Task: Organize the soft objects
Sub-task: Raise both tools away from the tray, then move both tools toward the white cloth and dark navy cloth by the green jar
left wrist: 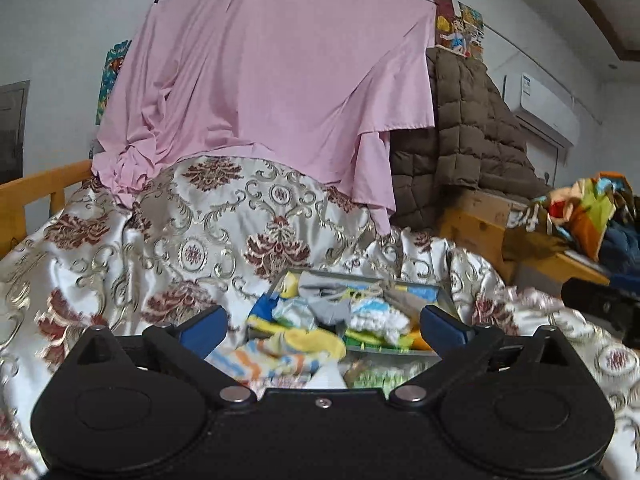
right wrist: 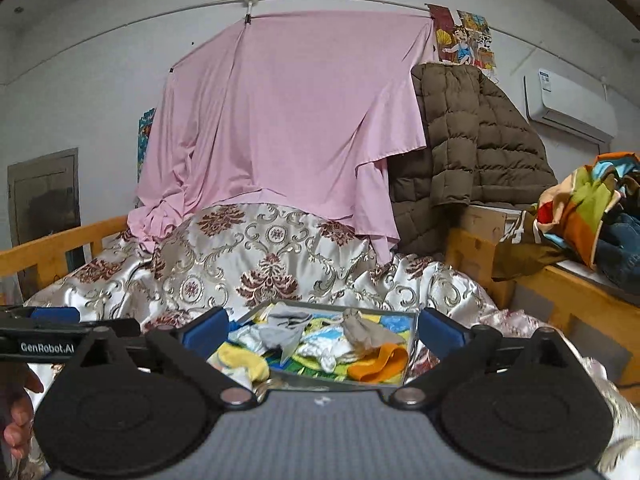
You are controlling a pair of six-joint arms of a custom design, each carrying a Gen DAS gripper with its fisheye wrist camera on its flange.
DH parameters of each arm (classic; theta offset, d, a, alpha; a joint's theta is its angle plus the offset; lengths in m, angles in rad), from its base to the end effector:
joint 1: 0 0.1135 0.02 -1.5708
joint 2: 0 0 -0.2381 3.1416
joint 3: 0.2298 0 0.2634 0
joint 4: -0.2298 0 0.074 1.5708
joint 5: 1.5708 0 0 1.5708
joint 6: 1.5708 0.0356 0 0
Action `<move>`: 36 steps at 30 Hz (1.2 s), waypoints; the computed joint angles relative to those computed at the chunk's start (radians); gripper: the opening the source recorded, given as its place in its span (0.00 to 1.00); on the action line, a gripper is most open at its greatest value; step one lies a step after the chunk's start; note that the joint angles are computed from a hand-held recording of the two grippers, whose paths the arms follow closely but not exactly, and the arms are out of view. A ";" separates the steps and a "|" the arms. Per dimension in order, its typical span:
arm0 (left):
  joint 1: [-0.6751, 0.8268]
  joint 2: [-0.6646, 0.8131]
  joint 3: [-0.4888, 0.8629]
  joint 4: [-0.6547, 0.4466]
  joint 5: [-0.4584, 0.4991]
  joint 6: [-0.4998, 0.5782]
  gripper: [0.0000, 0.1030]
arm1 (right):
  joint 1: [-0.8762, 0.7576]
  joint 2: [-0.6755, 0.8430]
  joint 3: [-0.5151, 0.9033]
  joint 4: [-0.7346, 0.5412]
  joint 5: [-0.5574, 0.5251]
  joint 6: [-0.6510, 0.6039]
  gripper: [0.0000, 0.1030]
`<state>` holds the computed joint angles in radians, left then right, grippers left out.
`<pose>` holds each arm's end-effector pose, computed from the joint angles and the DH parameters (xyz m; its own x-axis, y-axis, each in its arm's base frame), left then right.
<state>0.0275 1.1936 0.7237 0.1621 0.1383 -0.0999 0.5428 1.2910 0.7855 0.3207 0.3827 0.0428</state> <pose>0.2923 0.0031 0.2391 -0.3117 -0.1074 -0.9441 0.0734 0.9879 -0.1366 0.2748 0.1502 0.2510 -0.1642 -0.0527 -0.9850 -0.1580 0.9871 -0.0265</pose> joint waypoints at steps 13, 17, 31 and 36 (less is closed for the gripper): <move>0.075 -0.188 -0.232 0.001 0.037 0.051 0.99 | 0.197 -0.037 -0.147 0.037 0.219 0.065 1.00; 0.068 -0.192 -0.272 0.005 0.014 0.071 0.99 | 0.227 -0.029 -0.176 0.038 0.260 0.104 1.00; 0.083 -0.137 -0.328 0.007 0.016 0.153 0.99 | 0.257 0.055 -0.203 -0.015 0.261 0.192 1.00; 0.082 -0.107 -0.328 0.016 0.001 0.176 0.99 | 0.254 0.096 -0.176 -0.052 0.235 0.213 1.00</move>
